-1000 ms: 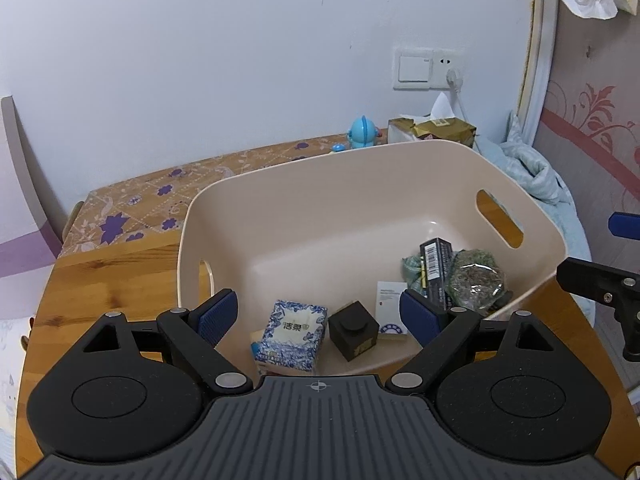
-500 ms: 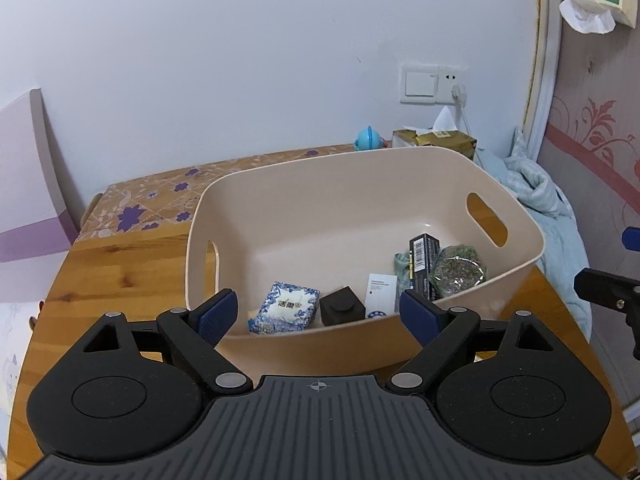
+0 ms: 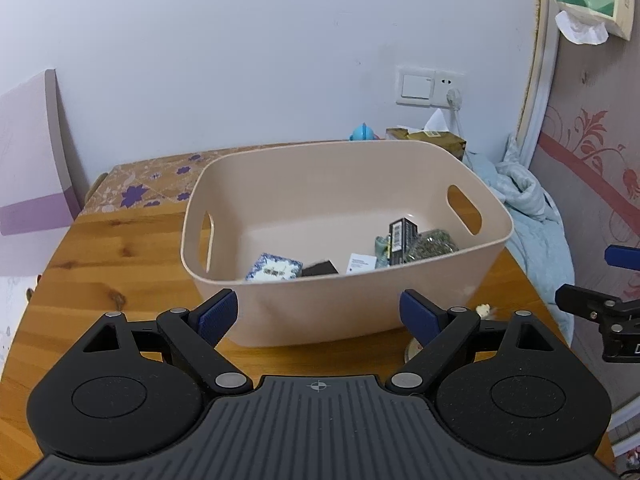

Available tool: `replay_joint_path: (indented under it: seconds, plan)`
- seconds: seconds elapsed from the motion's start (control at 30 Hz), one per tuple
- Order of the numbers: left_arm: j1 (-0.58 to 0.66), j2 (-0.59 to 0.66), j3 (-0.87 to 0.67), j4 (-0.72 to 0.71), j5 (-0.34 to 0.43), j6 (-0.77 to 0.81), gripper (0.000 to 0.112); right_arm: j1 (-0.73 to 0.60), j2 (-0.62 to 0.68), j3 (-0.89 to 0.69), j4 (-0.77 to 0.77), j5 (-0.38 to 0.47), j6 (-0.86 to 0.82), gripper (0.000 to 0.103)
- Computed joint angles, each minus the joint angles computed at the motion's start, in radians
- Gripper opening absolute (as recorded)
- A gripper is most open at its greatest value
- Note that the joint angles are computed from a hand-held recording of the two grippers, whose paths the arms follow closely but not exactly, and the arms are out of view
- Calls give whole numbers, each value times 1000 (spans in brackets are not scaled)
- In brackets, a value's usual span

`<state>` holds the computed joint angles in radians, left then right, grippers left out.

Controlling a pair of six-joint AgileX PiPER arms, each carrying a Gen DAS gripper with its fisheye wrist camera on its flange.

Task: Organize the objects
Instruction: 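Withdraw both tools from the basket toward the round tin and bear figure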

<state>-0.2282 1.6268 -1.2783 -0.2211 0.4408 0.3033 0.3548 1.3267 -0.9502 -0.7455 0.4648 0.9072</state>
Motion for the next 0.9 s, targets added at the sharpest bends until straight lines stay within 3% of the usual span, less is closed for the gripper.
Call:
replay_joint_path:
  seconds: [0.43,0.73,0.9]
  plan:
    - [-85,-4,87,153,-30,-170,90,-75,-33,98,99,-76,-140,98]
    - [-115,45,96,193,-29,-239,90,-143,5,131,222,-146,-320,98]
    - [-136,91,81,209,-20,-258,90,-184,53,135,375,-193,-492,98]
